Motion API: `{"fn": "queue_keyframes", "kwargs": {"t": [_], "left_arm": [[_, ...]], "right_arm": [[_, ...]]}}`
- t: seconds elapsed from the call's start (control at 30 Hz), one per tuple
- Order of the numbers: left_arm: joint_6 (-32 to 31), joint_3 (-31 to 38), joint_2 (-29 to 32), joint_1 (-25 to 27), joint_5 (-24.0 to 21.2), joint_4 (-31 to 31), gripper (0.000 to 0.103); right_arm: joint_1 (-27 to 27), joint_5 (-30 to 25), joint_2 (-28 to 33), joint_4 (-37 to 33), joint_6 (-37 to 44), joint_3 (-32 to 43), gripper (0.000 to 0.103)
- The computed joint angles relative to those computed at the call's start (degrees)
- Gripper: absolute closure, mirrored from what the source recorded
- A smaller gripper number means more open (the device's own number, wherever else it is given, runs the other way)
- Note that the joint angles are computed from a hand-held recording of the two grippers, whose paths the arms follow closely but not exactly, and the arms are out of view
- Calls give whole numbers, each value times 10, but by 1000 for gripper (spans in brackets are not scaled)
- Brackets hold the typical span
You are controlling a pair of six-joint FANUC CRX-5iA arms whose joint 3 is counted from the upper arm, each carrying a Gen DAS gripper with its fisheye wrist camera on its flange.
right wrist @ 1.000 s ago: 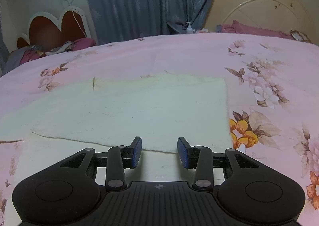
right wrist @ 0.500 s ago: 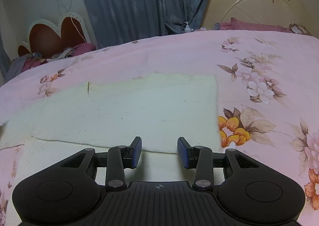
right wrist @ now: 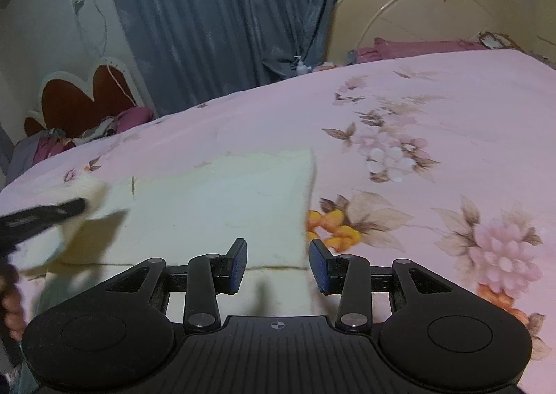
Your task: Fold small clothes
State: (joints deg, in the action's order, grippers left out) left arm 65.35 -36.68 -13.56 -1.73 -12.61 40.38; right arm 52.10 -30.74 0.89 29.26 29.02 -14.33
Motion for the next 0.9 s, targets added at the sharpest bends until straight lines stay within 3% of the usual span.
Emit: {"fn": "queue_keyframes", "kwargs": {"t": [0.03,0.1,0.17,0.23,0.3,0.4,0.47,0.53,0.67,0.7,0.8,0.9], "left_arm": [[45,13,4,-8,-18,-61,100],[50,42,35,-19,-52,-95,97],[70,62,54,-33,-84,-128,75],[19,40,52,-54,-52,-82,42],[25,28,34,-62,-38,-83,33],[141,25,-23,-47,-44,-201,33],[239,30,-71,-26,-79,-282,33],[319,24,-131,0,-127,-360,34],[379,22,-209,53,-249,-451,36],[379,16,-221,73,-274,-451,37],[303,-27,-254,162,-299,-357,37],[284,-42,-244,184,-279,-319,39]], "right_arm": [[-2,0,-5,-2,1,-4,62],[-5,-3,-13,-8,3,-12,62],[-10,-1,-20,-17,8,-17,62],[-12,1,-25,-12,-3,-23,62],[-14,12,-27,-20,-1,-22,62],[-17,29,-18,-80,49,4,62],[-19,32,-1,-160,118,41,62],[-21,26,19,-227,175,78,62],[-23,-9,78,-316,260,157,62],[-23,-16,91,-329,271,172,62],[-26,-46,133,-359,300,217,62],[-23,-62,163,-356,317,249,62]]}}
